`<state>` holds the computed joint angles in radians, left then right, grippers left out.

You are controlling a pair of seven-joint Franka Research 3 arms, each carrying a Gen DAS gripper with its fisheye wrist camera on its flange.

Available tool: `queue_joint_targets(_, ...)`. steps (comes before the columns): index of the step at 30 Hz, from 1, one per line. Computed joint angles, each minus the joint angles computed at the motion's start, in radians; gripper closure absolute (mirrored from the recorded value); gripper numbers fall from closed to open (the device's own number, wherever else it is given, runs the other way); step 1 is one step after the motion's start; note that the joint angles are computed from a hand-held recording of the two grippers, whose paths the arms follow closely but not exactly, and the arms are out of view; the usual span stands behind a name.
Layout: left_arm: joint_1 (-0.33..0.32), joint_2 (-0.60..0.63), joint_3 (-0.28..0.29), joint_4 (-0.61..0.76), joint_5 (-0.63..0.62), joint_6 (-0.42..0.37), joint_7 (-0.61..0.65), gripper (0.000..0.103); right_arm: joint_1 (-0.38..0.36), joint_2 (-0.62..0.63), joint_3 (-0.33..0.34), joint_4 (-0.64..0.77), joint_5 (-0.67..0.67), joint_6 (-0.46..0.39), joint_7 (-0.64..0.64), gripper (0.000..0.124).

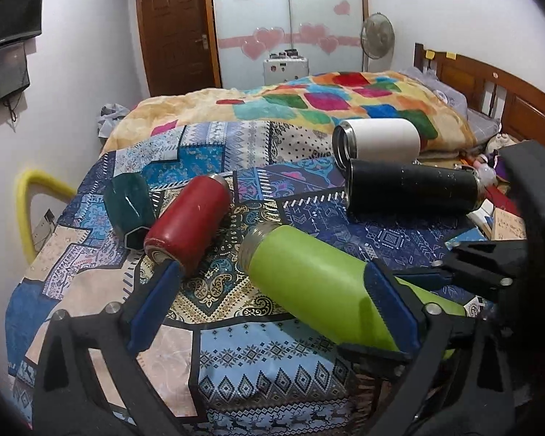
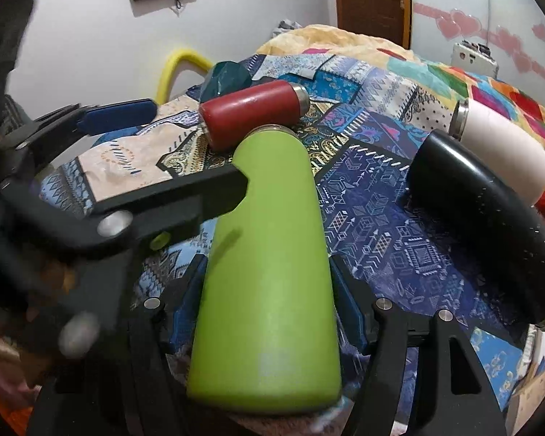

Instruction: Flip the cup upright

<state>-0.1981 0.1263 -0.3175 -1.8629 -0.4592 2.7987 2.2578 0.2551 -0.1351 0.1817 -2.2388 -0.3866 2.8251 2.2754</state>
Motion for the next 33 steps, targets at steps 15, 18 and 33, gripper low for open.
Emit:
queue_joint_targets(15,-0.016,0.076,-0.01,0.134,0.082,-0.225,-0.132,0.021,-0.342,-0.287,0.192,-0.256,-0.088,0.12,0.229,0.057)
queue_joint_targets(18,-0.025,0.08,-0.018,0.138,0.088,-0.219,-0.125,0.021,-0.352,-0.267,0.165,-0.26,-0.045,0.133,0.214,0.057)
queue_joint_targets(33,-0.034,0.106,-0.007,0.195,0.142,-0.275,-0.202,0.018,-0.44,-0.304,0.298,-0.284,0.092,0.176,0.079,0.057)
